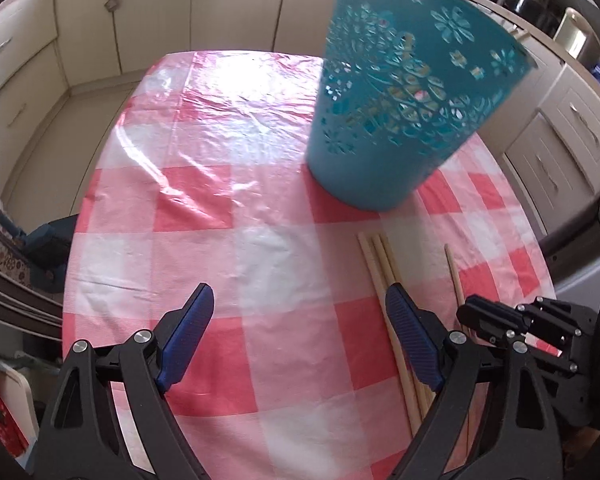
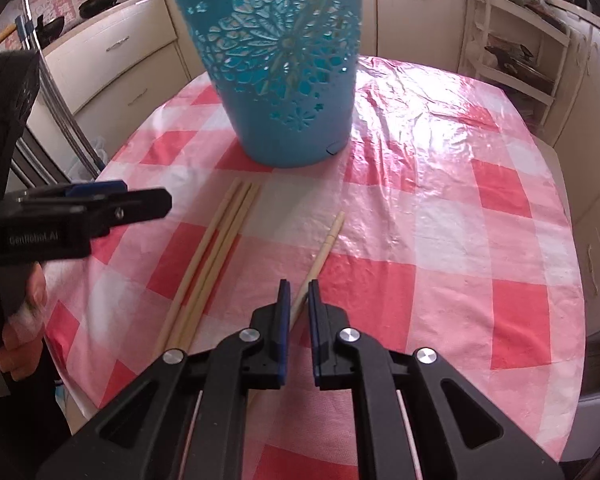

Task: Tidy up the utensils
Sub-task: 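Close the left tool on a wooden chopstick while the right tool closes on another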

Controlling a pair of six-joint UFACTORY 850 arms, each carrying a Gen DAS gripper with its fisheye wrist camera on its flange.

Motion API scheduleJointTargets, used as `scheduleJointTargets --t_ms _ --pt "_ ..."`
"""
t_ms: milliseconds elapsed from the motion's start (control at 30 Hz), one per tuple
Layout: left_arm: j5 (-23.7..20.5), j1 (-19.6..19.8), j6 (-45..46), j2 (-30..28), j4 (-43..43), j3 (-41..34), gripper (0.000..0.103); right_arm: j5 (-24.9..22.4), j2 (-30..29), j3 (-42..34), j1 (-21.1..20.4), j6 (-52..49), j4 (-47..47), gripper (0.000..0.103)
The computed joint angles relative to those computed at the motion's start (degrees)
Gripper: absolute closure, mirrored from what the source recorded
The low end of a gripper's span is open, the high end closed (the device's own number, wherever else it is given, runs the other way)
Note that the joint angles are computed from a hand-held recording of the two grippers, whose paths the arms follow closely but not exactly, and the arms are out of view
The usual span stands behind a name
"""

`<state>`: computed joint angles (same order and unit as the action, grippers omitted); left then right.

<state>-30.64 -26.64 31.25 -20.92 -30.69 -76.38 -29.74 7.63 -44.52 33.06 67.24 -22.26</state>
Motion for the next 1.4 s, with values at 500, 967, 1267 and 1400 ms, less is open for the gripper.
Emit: scheduleJointTargets --t_ms 500,967,1267,1400 --pt "2.67 -4.37 -7.78 -0.53 11.84 0.50 0.019 4.12 1.60 2.39 -1.37 6.14 -2.86 0.093" --pt "5.71 -6.44 -0.25 0.35 10.08 1.54 0.081 3.64 1.49 2.58 -1.85 12.00 -7.48 0.078" --pt "1.64 -4.76 9.76 -0.59 0.12 0.46 0.093 3.78 1.66 2.78 -2.34 12.41 -7.62 0.078" --pt "2.47 -5.02 6.86 -0.53 1.83 0.60 0.093 3.65 1.63 2.81 -2.39 12.93 -8.30 0.077"
